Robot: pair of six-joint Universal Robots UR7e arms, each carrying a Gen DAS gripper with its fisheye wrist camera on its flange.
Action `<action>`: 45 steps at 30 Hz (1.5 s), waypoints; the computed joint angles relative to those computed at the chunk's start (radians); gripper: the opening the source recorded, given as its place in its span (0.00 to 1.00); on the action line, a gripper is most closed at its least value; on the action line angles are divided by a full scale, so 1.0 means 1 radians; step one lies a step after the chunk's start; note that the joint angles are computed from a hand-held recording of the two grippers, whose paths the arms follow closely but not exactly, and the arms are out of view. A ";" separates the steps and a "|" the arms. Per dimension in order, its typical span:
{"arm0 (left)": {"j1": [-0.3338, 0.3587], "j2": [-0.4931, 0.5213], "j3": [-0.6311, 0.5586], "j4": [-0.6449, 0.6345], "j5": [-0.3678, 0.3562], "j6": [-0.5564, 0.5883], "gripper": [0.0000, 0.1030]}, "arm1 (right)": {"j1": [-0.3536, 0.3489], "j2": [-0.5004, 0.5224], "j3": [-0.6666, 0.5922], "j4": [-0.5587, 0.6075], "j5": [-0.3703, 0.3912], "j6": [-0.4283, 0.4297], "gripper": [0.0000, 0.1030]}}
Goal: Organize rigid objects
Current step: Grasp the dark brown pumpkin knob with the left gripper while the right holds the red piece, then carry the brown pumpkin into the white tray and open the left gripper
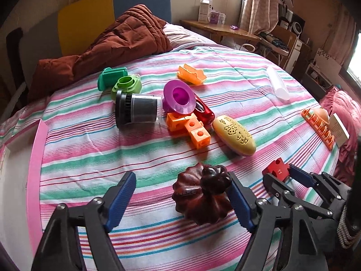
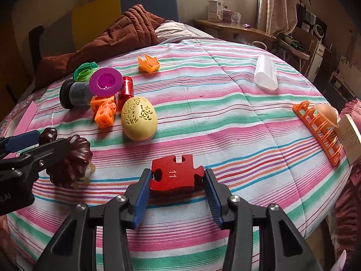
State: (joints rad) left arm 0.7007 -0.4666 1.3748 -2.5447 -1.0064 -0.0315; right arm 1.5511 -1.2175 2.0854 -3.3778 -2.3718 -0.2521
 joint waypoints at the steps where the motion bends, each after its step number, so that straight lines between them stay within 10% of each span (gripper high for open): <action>1: 0.001 0.002 0.001 -0.009 -0.005 0.006 0.74 | 0.000 -0.001 0.000 0.001 0.001 0.000 0.45; 13: -0.017 0.015 -0.029 0.035 0.013 -0.013 0.24 | -0.003 -0.003 0.003 0.000 0.005 0.001 0.46; 45: 0.019 -0.106 0.052 0.001 0.175 -0.063 0.24 | 0.013 0.017 0.003 -0.026 -0.003 -0.012 0.45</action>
State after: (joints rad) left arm 0.7192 -0.5728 1.4268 -2.5440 -0.8314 -0.0943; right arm 1.5640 -1.2004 2.0881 -3.4034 -2.3748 -0.2644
